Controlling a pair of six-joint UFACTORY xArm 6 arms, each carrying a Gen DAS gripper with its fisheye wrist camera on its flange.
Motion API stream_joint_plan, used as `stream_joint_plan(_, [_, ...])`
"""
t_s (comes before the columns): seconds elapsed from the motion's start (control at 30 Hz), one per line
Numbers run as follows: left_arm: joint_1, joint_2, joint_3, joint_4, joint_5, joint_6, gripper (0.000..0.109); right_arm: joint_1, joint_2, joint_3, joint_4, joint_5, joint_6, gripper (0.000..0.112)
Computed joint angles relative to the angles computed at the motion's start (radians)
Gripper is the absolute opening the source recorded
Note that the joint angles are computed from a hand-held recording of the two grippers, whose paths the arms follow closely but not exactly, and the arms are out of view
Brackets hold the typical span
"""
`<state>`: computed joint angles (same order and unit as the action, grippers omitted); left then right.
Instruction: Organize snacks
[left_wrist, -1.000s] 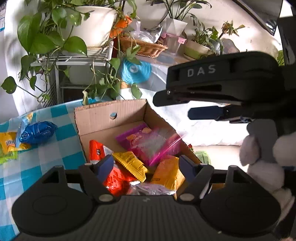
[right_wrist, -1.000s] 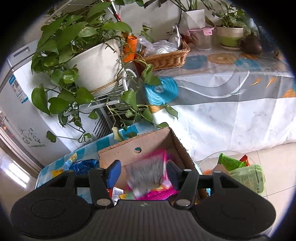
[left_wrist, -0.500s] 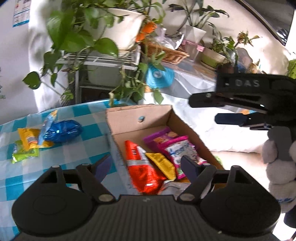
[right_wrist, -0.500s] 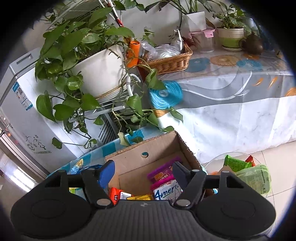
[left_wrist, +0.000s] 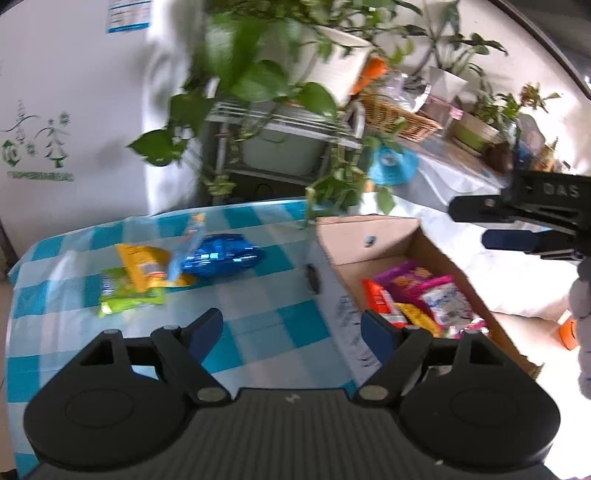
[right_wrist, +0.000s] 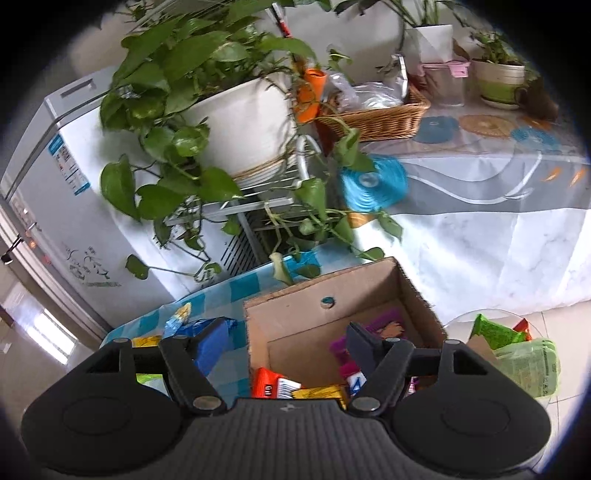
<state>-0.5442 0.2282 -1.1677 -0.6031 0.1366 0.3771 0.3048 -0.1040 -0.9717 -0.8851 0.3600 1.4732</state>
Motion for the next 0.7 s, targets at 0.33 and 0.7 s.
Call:
stream_joint_plan(0.33, [0.127,0.017,-0.007,0.084,0.003,-0.044,0.082,0.028,0.094,-0.087,0.052,-0.047,-0.061,0.077])
stream_joint_plan(0.7, [0.22,0.107,-0.116,0.099,0.023,-0.082,0.085,0.079,0.269,-0.26,0.139,-0.062,-0.145,0.074])
